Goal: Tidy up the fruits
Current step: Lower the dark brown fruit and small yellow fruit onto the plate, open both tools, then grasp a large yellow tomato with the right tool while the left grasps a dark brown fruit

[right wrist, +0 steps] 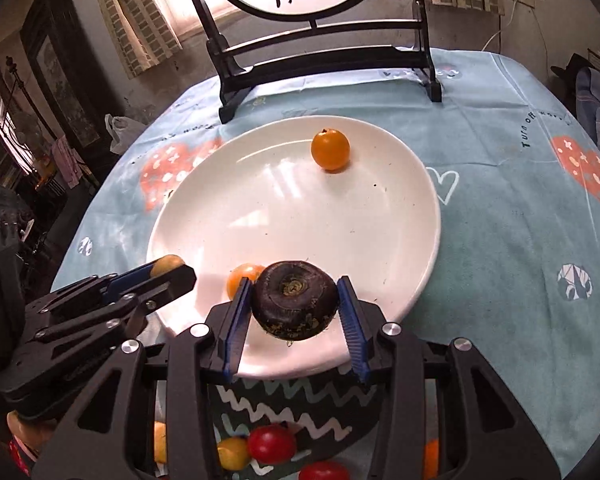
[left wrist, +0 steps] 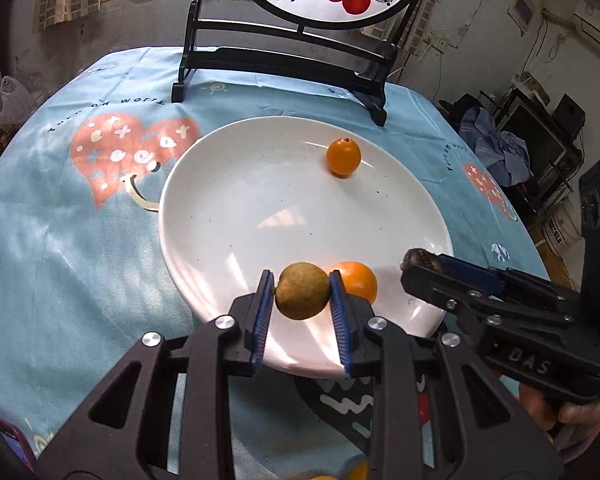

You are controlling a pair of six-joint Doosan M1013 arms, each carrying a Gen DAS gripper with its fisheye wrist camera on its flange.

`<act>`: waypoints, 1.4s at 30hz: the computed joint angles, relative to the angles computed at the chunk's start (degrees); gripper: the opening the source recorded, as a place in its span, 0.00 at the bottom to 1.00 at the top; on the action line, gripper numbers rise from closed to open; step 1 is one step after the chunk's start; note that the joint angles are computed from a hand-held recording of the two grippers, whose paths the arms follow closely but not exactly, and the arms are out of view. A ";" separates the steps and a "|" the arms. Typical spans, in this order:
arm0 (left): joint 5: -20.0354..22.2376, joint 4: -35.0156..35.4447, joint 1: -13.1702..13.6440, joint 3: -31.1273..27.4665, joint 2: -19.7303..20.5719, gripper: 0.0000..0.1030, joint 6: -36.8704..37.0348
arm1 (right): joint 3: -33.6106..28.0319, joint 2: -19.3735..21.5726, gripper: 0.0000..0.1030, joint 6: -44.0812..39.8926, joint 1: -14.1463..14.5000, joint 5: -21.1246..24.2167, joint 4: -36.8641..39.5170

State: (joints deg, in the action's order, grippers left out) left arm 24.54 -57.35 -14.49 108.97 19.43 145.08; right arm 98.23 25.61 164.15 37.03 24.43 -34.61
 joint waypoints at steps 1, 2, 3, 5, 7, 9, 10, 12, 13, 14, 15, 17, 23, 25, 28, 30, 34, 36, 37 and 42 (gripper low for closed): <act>-0.46 -0.44 0.00 0.09 -0.05 0.30 0.25 | -0.50 0.39 0.43 -0.47 -0.09 0.91 0.61; -0.75 -0.42 0.03 0.19 -0.17 0.45 0.01 | -0.64 0.52 0.43 -0.22 -0.17 1.37 0.80; -1.20 -0.56 0.08 0.44 -0.44 0.62 -0.31 | -0.44 0.40 0.43 0.82 -0.25 1.11 0.34; -1.10 -3.27 0.44 1.04 -1.14 0.66 1.73 | 0.42 -0.40 0.44 3.06 -0.23 -0.15 -0.95; 0.40 -4.59 0.88 1.50 -1.96 0.72 3.03 | 1.48 -1.56 0.44 6.19 0.43 -0.68 -4.30; 0.05 -5.33 1.14 2.54 -3.11 0.83 3.69 | 3.43 -3.33 0.45 12.30 1.93 -0.90 -10.96; -0.84 -4.61 1.11 3.23 -3.90 0.85 3.25 | 4.65 -4.29 0.46 15.74 2.83 -1.18 -14.66; -2.15 -4.30 1.20 4.71 -5.36 0.87 3.98 | 7.55 -6.17 0.48 23.98 5.07 -1.61 -23.53; -2.74 -4.21 1.23 5.62 -6.24 0.87 4.36 | 8.75 -6.83 0.49 27.11 6.27 -1.48 -27.19; -3.02 -5.58 1.43 6.56 -6.98 0.88 6.22 | 9.96 -7.40 0.49 29.26 7.63 -1.02 -29.99; -2.75 -9.49 1.86 7.73 -7.64 0.91 10.78 | 10.98 -7.77 0.49 30.37 9.04 -0.18 -31.69; -2.34 -14.33 2.54 9.86 -8.77 0.91 16.81 | 12.48 -8.04 0.49 31.34 11.64 1.82 -33.65; 0.34 -22.82 5.68 15.51 -9.18 0.93 27.14 | 16.02 -7.57 0.49 41.18 17.30 8.27 -40.64; 1.43 -20.89 6.48 16.22 -8.96 0.93 25.45 | 16.66 -7.40 0.49 42.07 16.78 5.71 -40.46; 2.39 -24.66 7.37 17.41 -9.46 0.93 30.31 | 16.43 -6.37 0.49 41.70 16.87 5.93 -39.11; 1.91 -26.43 7.32 17.94 -9.80 0.93 32.34 | 16.08 -6.08 0.49 40.88 17.30 6.86 -38.96; 1.07 -25.48 6.96 18.04 -9.90 0.93 31.87 | 14.71 -5.21 0.49 33.22 17.26 6.93 -33.60; 0.64 -25.96 6.90 18.07 -9.98 0.93 32.39 | 14.25 -4.99 0.49 29.79 16.86 6.24 -30.38; 0.65 -25.94 6.94 18.05 -9.95 0.93 32.34 | 13.98 -4.86 0.49 27.72 16.52 5.75 -28.07; 0.69 -25.52 7.13 17.85 -9.77 0.93 31.34 | 14.38 -5.01 0.49 29.45 15.86 4.54 -27.74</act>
State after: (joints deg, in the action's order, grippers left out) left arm 25.23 -82.87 -7.36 126.82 9.65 176.43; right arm 112.61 20.60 193.60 52.89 28.97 -62.35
